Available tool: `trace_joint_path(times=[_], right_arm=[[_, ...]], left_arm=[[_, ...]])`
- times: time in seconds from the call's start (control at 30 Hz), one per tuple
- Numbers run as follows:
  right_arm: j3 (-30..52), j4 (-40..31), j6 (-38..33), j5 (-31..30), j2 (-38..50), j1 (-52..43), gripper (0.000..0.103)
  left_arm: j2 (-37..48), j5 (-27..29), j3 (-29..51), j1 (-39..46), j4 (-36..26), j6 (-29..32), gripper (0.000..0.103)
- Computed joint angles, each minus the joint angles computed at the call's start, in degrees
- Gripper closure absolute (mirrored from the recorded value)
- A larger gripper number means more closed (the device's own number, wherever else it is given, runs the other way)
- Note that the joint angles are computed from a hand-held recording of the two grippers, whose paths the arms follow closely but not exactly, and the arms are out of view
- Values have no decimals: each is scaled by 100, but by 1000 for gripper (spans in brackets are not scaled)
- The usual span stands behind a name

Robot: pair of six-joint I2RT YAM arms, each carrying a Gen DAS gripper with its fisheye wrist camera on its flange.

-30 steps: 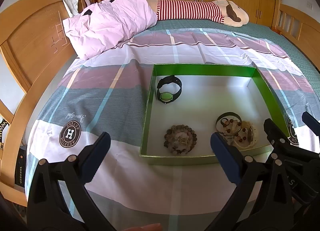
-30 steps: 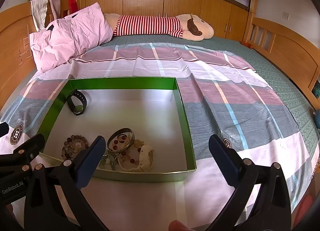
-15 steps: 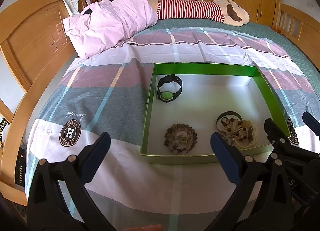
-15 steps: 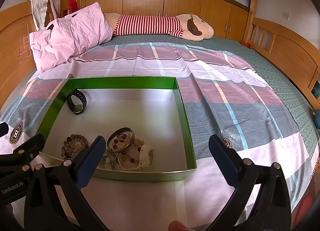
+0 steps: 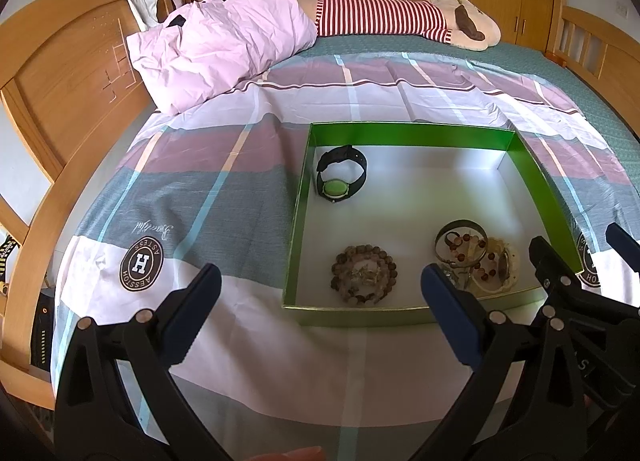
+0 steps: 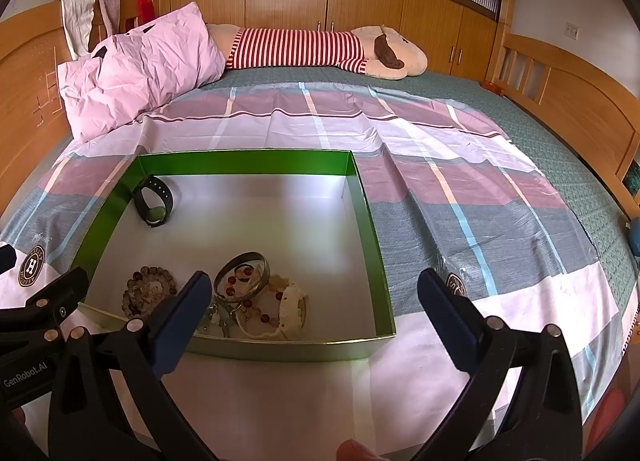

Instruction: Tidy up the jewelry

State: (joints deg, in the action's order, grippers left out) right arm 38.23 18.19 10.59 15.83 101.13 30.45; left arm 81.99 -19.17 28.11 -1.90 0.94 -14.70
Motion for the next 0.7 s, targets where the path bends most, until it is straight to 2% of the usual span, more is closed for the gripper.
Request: trace_joint_path(times=[0.7], right_arm=[[-18, 10, -4, -7, 14, -3, 1]], left_arm=[[38, 49, -2, 53, 11, 40, 2]])
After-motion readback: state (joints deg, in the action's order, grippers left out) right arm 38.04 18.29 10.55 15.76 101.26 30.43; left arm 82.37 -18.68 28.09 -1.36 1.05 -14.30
